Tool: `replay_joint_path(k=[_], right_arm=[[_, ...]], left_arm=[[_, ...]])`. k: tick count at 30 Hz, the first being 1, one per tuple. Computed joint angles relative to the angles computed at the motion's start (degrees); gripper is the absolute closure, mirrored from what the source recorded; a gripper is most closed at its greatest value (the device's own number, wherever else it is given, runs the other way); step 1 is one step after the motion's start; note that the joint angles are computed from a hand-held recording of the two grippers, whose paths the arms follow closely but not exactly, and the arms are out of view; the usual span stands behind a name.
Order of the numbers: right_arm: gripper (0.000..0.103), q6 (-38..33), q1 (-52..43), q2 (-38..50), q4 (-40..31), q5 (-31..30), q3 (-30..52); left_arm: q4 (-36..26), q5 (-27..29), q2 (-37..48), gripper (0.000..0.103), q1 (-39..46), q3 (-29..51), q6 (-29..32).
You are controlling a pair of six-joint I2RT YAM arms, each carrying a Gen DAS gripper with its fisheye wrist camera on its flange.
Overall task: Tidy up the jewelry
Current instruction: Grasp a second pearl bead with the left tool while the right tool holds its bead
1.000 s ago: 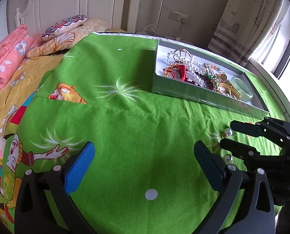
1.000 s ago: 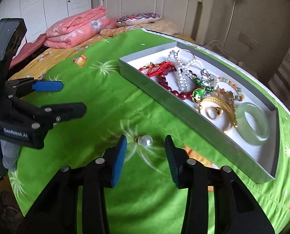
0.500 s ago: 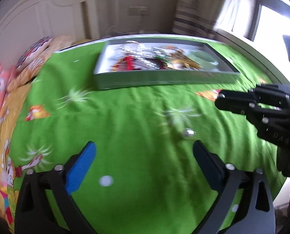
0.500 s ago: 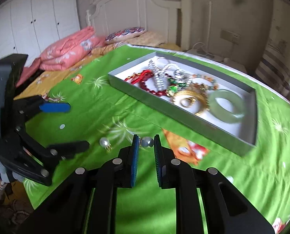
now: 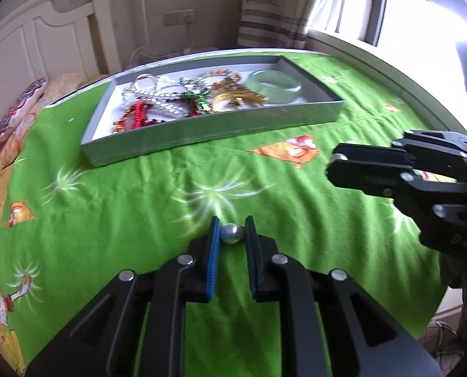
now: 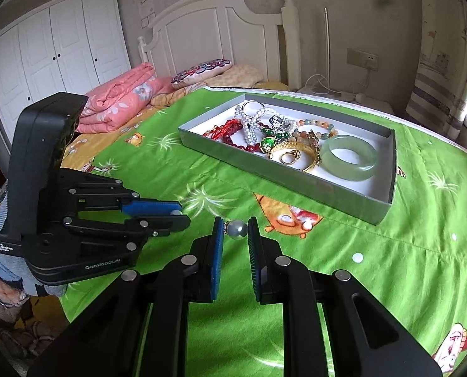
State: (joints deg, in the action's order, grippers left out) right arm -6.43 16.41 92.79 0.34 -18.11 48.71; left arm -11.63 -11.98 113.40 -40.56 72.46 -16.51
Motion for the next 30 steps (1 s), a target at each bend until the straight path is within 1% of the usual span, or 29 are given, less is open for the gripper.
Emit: replay_joint_path(k=[2,6,18,30], right_arm=[[0.087,0.24,-0.63,-0.36,0.17,-0.95,-0.53],[0.087,0.25,-0.85,-0.78,0.49,-1.19,-0.98],[0.087,0.56,-0.11,-1.01,0.6,-0.6,-1.26],[0.087,1.98,-0.54,-1.06,2.61,-0.4,-1.65]], left_arm=[[1.45,-0.69,-0.7,0.088,-0.48,-1.56,-0.64],[2.95,-0.02,-2.34,0.088,-0.36,-3.64,-1.84],[3.06,-1.72,-3.53,0.088,-0.88,-4.53,-3.01],[2.94,-4.47,-4.53,0.088,-0.45,-3.91,-3.0]])
